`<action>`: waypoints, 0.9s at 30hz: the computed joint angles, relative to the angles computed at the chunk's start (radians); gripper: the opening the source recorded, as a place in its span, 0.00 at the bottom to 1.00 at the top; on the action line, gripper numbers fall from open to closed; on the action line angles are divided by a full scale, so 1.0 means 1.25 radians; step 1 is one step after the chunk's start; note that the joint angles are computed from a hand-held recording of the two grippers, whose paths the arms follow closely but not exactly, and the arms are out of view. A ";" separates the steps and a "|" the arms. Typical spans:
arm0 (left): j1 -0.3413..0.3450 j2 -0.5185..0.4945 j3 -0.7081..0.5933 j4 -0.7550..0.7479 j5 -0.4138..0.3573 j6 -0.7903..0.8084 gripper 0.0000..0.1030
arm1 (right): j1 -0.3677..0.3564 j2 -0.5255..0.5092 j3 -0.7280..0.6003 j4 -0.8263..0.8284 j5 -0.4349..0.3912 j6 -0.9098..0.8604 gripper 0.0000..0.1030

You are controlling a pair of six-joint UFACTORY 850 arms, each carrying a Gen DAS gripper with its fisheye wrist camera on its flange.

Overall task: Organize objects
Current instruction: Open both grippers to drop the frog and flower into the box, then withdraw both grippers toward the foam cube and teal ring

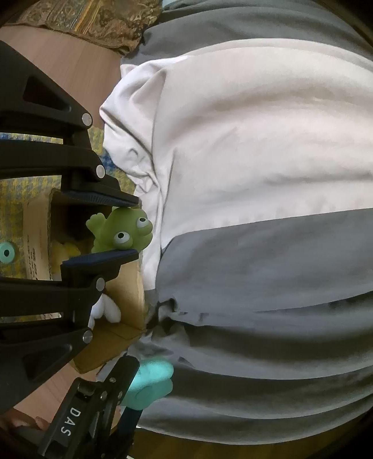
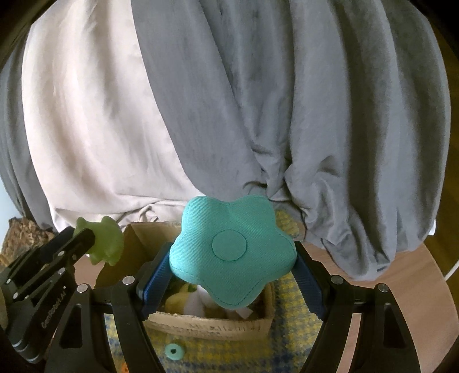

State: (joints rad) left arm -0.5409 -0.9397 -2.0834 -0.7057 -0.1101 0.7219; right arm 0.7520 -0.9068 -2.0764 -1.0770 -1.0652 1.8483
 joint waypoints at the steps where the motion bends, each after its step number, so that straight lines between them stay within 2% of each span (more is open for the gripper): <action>1: 0.001 -0.004 -0.006 0.011 -0.005 -0.011 0.29 | -0.002 0.000 0.000 0.001 0.005 -0.002 0.77; 7: 0.001 -0.041 -0.069 0.164 -0.047 -0.166 0.30 | -0.012 -0.006 -0.008 0.012 0.023 -0.017 0.78; 11: -0.004 -0.045 -0.074 0.292 -0.038 -0.286 0.32 | -0.016 -0.005 -0.005 0.015 0.027 -0.019 0.81; 12: -0.004 -0.045 -0.073 0.308 -0.036 -0.302 0.34 | -0.017 -0.007 -0.011 0.021 0.024 -0.024 0.83; 14: -0.004 -0.044 -0.068 0.332 -0.028 -0.331 0.47 | -0.018 -0.010 -0.017 0.031 0.020 -0.030 0.90; 15: -0.004 -0.042 -0.064 0.371 -0.021 -0.372 0.50 | -0.018 -0.011 -0.018 0.031 0.016 -0.029 0.92; 19: -0.004 -0.034 -0.046 0.492 -0.003 -0.494 0.63 | -0.014 -0.023 -0.040 0.033 -0.006 -0.046 0.95; 21: -0.002 -0.031 -0.039 0.502 0.002 -0.506 0.67 | -0.010 -0.030 -0.054 0.032 -0.021 -0.054 0.96; 23: 0.000 -0.027 -0.031 0.527 0.006 -0.538 0.77 | -0.008 -0.036 -0.064 0.033 -0.030 -0.061 0.98; 24: 0.001 -0.025 -0.026 0.564 0.010 -0.580 0.79 | -0.007 -0.040 -0.071 0.034 -0.037 -0.065 0.98; 27: 0.003 -0.015 -0.010 0.579 0.018 -0.594 0.81 | -0.005 -0.043 -0.078 0.035 -0.045 -0.066 0.99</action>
State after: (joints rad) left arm -0.5377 -0.9588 -2.0961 0.0175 -0.0872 -0.0202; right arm 0.7461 -0.9607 -2.1740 -1.0335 -1.1213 1.7654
